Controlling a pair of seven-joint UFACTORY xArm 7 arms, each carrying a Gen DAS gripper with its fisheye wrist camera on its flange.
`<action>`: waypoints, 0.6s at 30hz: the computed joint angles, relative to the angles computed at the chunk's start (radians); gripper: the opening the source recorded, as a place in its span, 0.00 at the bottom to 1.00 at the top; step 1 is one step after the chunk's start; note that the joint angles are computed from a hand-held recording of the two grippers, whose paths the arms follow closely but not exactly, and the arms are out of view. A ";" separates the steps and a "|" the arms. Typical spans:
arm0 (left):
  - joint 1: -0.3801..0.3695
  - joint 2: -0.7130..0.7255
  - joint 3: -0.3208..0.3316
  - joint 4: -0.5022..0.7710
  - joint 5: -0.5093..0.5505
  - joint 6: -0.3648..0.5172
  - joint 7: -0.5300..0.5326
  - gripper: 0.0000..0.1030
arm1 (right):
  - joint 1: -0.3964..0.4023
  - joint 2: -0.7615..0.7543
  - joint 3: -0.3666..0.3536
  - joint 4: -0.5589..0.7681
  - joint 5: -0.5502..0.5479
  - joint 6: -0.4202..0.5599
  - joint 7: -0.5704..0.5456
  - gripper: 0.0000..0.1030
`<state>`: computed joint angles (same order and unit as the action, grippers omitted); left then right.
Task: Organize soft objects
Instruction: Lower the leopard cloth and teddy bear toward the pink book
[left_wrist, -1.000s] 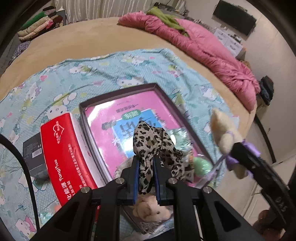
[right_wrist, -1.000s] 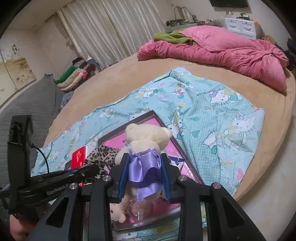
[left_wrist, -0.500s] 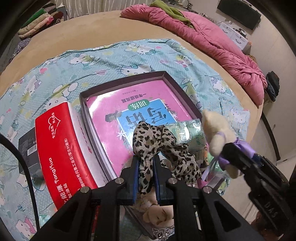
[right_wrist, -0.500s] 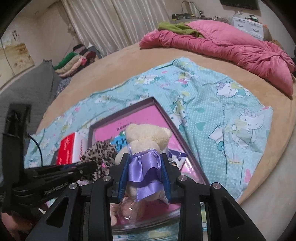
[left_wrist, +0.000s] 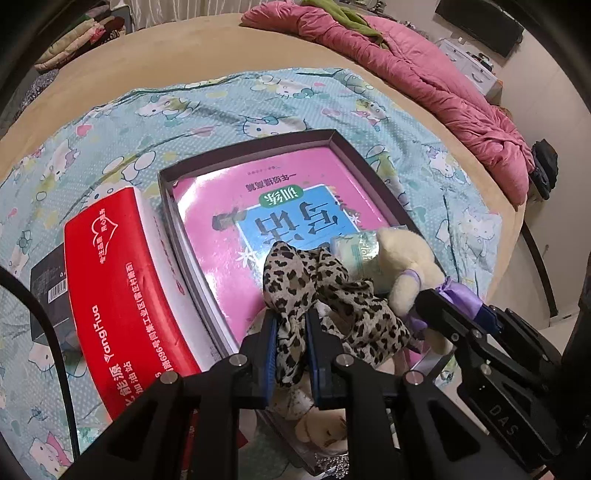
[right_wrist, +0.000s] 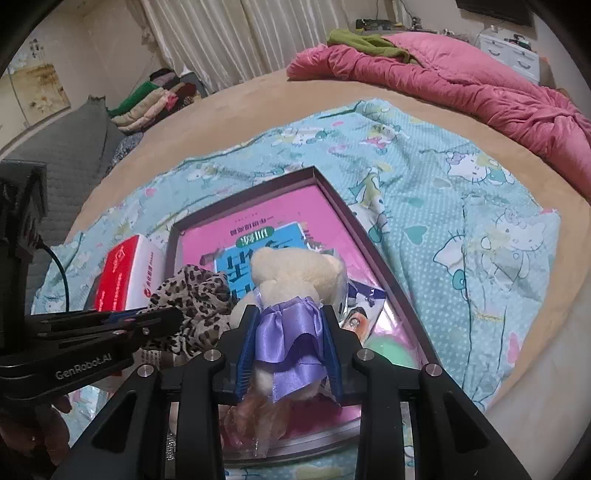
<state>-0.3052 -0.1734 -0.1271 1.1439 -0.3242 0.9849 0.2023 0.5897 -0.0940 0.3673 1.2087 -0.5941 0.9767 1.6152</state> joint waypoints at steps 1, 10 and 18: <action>0.000 -0.001 0.001 -0.001 -0.001 0.001 0.001 0.14 | 0.000 0.004 0.000 0.000 0.003 -0.002 -0.002 0.33; 0.002 0.002 0.003 0.002 -0.005 0.012 -0.001 0.16 | 0.006 0.006 -0.005 -0.009 0.000 -0.020 0.015 0.42; 0.005 0.000 0.005 0.006 -0.008 0.021 -0.005 0.26 | -0.004 -0.024 0.001 -0.023 -0.003 -0.030 0.040 0.52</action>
<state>-0.3002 -0.1737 -0.1220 1.1495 -0.3317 1.0061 0.1977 0.5859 -0.1179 0.3685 1.1854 -0.5974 0.9463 1.6554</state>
